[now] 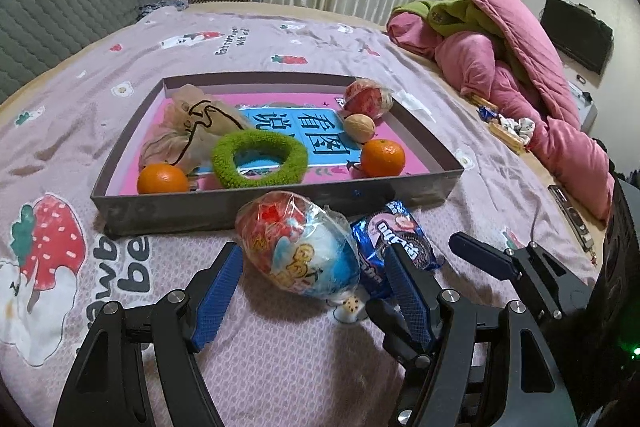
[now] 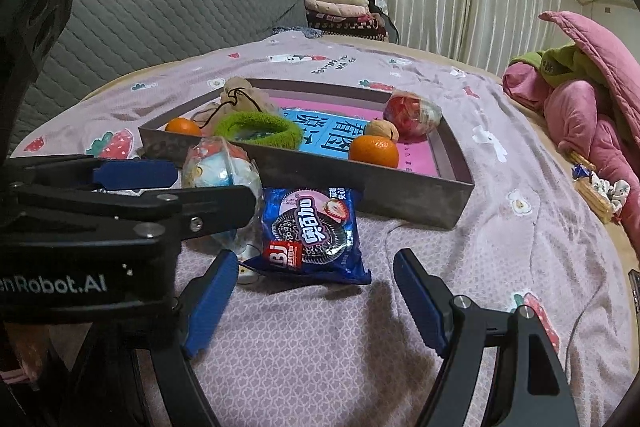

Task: Organize objects
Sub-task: 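Move the left tool to the clear candy-egg bag while the right tool approaches the blue Oreo pack, then close the left tool on the candy-egg bag while the right tool closes on the Oreo pack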

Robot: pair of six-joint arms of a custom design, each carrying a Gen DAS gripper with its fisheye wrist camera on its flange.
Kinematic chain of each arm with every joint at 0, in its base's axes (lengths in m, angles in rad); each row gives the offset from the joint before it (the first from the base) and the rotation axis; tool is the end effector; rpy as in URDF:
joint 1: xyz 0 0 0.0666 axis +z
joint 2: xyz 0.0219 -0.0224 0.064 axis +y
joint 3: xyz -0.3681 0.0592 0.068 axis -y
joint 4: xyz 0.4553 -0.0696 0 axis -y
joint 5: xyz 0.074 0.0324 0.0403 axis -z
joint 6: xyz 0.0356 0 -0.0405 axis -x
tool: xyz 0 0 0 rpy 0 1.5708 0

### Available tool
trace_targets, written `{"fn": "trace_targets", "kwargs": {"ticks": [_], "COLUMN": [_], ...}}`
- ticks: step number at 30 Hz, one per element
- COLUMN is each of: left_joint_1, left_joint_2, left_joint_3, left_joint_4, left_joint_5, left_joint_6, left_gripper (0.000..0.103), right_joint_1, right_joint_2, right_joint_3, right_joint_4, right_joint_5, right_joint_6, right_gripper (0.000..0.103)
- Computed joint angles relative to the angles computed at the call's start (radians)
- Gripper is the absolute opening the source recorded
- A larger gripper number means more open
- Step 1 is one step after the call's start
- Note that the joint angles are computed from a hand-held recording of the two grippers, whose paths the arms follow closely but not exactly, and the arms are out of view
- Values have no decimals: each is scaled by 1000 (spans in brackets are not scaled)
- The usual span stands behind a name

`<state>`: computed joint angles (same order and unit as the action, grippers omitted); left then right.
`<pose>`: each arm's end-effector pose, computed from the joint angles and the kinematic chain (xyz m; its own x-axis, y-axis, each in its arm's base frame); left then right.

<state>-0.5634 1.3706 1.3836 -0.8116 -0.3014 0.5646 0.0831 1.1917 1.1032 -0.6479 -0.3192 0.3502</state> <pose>0.4669 -0.2829 0.4333 -0.6909 -0.1680 -0.7032 -0.0412 0.9802 -0.1937 0.4795 0.0508 0.3849 -0.5222 -0.3704 -0.7682 -0.5213 0.8515 -0.0562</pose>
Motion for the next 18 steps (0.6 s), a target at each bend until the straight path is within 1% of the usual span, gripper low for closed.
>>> {"fn": "trace_targets", "kwargs": {"ticks": [8, 12, 18], "left_joint_1": [21, 33, 44], "left_joint_2": [25, 28, 48], "left_joint_3": [21, 22, 42], "left_joint_4": [-27, -39, -71], "left_joint_5": [-21, -17, -16], "left_joint_6": [33, 46, 59], "left_gripper": [75, 75, 75], "right_joint_1": [6, 10, 31], "right_joint_2": [26, 42, 73], "right_joint_3": [15, 26, 48], "right_joint_4": [7, 11, -1], "right_joint_5": [-4, -5, 25], "right_joint_6": [-25, -35, -28], "right_gripper": [79, 79, 79]}}
